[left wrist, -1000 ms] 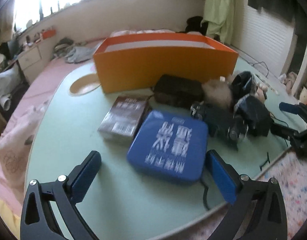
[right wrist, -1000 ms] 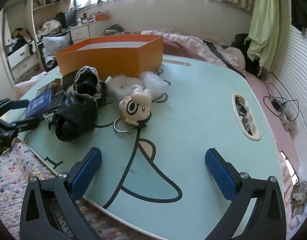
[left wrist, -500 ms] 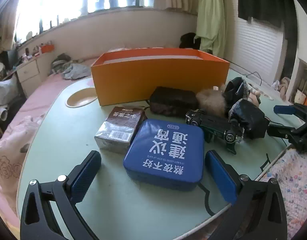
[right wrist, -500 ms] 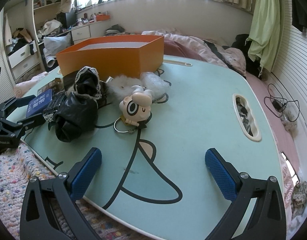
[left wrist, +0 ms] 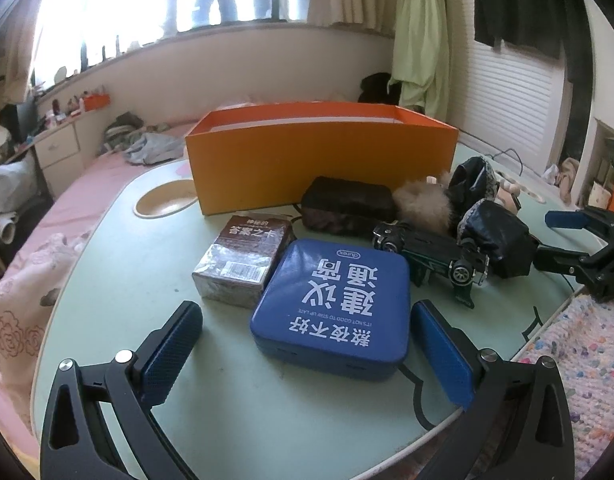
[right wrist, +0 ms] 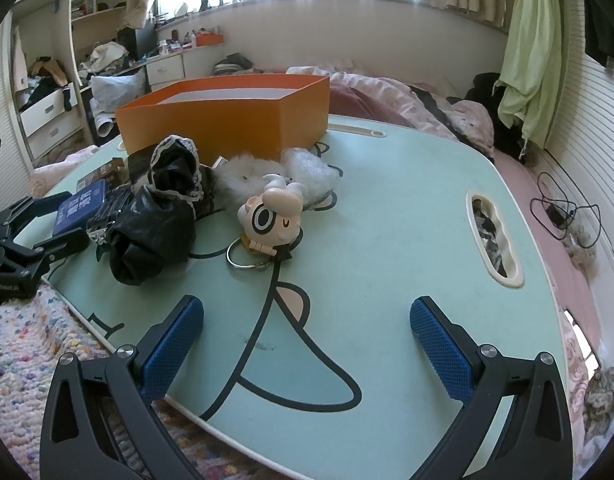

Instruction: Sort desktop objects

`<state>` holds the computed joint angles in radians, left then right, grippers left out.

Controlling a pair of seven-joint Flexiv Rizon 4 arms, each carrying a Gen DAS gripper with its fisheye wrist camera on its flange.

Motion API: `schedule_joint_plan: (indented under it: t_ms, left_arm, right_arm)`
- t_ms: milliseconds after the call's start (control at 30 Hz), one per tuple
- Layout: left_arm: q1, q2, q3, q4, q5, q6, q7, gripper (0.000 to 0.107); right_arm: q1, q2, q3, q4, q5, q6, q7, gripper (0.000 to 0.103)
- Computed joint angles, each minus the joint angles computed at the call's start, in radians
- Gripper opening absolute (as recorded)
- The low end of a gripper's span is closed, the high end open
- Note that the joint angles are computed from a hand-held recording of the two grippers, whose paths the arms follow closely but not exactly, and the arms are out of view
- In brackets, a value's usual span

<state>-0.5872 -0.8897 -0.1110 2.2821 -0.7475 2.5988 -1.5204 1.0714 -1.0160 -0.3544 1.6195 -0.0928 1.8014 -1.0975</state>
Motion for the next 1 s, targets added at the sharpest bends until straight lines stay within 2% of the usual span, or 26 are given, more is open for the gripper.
schedule_joint_plan:
  t_ms: [133, 233, 333, 400, 467, 500, 600, 633, 667, 700, 767, 833, 867, 900, 1000]
  left_arm:
    - [0.004, -0.010, 0.003, 0.000, 0.014, 0.021, -0.010, 0.103]
    - [0.008, -0.010, 0.002, 0.002, 0.018, 0.023, -0.010, 0.103]
    - [0.009, -0.011, 0.000, 0.001, 0.019, 0.025, -0.010, 0.103]
    - [0.010, -0.011, 0.000, 0.002, 0.020, 0.026, -0.010, 0.103]
    - [0.010, -0.011, 0.000, 0.001, 0.019, 0.027, -0.010, 0.103]
    - [0.013, -0.012, 0.000, 0.002, 0.024, 0.029, -0.012, 0.103]
    - [0.017, -0.015, 0.000, 0.003, 0.034, 0.035, -0.018, 0.103]
    - [0.017, -0.016, 0.000, 0.003, 0.036, 0.038, -0.019, 0.103]
    - [0.017, -0.016, 0.000, 0.004, 0.037, 0.041, -0.021, 0.103]
    - [0.017, -0.018, -0.001, 0.005, 0.039, 0.047, -0.025, 0.103]
    - [0.018, -0.022, -0.001, 0.012, 0.042, 0.075, -0.048, 0.103]
    - [0.022, -0.026, 0.002, 0.025, 0.059, 0.129, -0.081, 0.103]
    - [0.026, -0.026, 0.002, 0.029, 0.069, 0.147, -0.088, 0.103]
    - [0.031, -0.024, 0.002, 0.033, 0.083, 0.161, -0.089, 0.103]
    - [0.050, -0.011, -0.005, 0.031, 0.112, 0.152, -0.069, 0.091]
  right_arm:
    - [0.021, -0.004, -0.026, 0.003, 0.015, 0.000, 0.009, 0.103]
    - [0.057, -0.009, -0.068, 0.015, 0.055, 0.067, 0.002, 0.102]
    - [0.033, -0.001, -0.034, -0.017, 0.081, 0.107, -0.032, 0.101]
    - [0.038, -0.011, -0.046, -0.069, 0.101, 0.055, -0.030, 0.096]
    - [0.084, -0.040, -0.125, -0.117, 0.110, -0.038, 0.010, 0.081]
    - [0.089, -0.050, -0.141, -0.137, 0.094, -0.075, 0.030, 0.078]
    - [0.034, -0.050, -0.081, -0.178, 0.014, -0.137, 0.041, 0.073]
    - [0.016, -0.050, -0.056, -0.193, -0.015, -0.170, 0.042, 0.063]
    - [0.005, -0.046, -0.044, -0.192, -0.034, -0.178, 0.044, 0.047]
    - [-0.016, -0.042, -0.013, -0.194, -0.055, -0.184, 0.040, 0.041]
    - [-0.017, -0.038, -0.017, -0.172, -0.067, -0.151, 0.064, 0.041]
    - [-0.013, -0.033, -0.031, -0.134, -0.063, -0.073, 0.094, 0.040]
    - [-0.005, -0.030, -0.044, -0.106, -0.044, -0.009, 0.104, 0.030]
    - [-0.001, -0.027, -0.049, -0.085, -0.020, 0.046, 0.101, 0.027]
    - [0.003, -0.022, -0.040, -0.038, 0.068, 0.160, 0.073, 0.027]
